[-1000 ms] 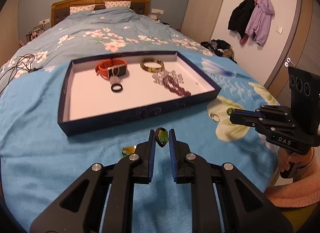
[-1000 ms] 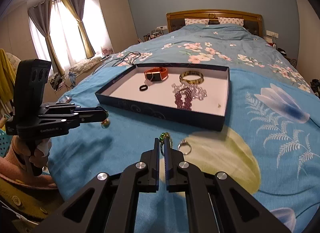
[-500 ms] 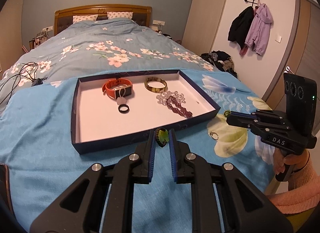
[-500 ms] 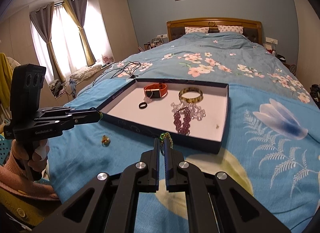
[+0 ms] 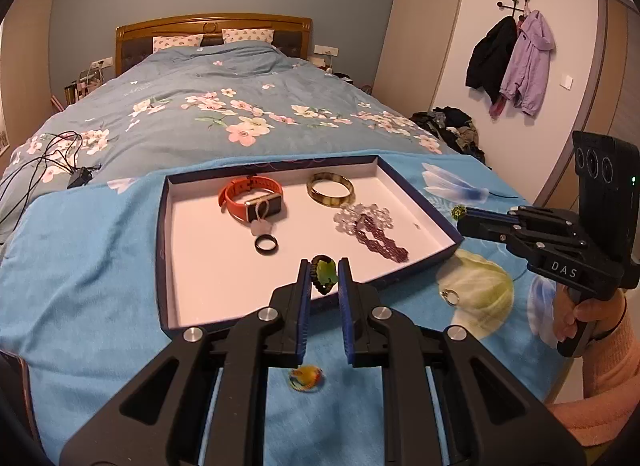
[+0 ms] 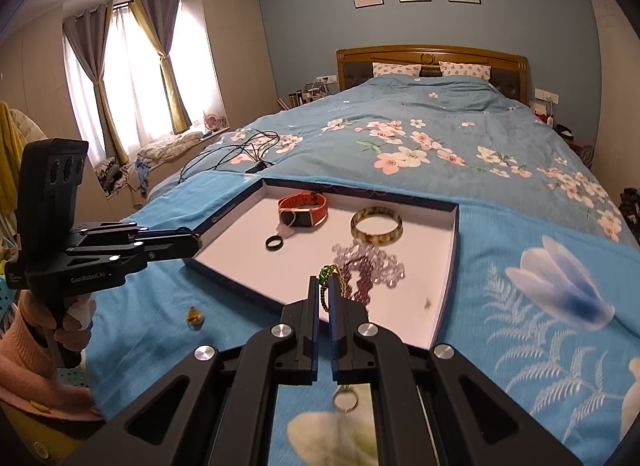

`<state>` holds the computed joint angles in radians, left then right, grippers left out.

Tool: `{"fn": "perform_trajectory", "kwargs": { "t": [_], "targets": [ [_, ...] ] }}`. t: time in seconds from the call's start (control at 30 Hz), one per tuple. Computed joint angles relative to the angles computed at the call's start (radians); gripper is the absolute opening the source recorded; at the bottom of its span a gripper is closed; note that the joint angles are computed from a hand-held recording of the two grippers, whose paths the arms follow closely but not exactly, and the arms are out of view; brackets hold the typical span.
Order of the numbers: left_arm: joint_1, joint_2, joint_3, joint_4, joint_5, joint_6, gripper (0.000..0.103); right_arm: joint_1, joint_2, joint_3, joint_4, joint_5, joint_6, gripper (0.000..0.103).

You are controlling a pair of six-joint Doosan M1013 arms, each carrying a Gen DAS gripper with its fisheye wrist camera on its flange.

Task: Organize jewelry
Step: 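Carry both green-stone rings into the box lid and open both tools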

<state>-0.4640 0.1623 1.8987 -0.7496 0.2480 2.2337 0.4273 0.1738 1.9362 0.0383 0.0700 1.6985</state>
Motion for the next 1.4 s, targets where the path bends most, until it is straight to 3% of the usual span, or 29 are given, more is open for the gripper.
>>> {"fn": "perform_trajectory", "kwargs": {
  "t": [0.33, 0.9, 1.4],
  "targets": [
    [0.01, 0.038, -0.041, 0.143, 0.0, -0.143, 0.014, -0.011, 0.045, -0.057, 0.08, 0.042, -0.104, 0.003],
    [0.009, 0.114, -0.109, 0.375, 0.048, -0.366, 0.014, -0.025, 0.113, -0.124, 0.053, 0.127, -0.074, 0.003],
    [0.014, 0.161, -0.155, 0.441, 0.098, -0.439, 0.014, -0.03, 0.15, -0.162, -0.018, 0.181, 0.001, 0.004]
  ]
}}
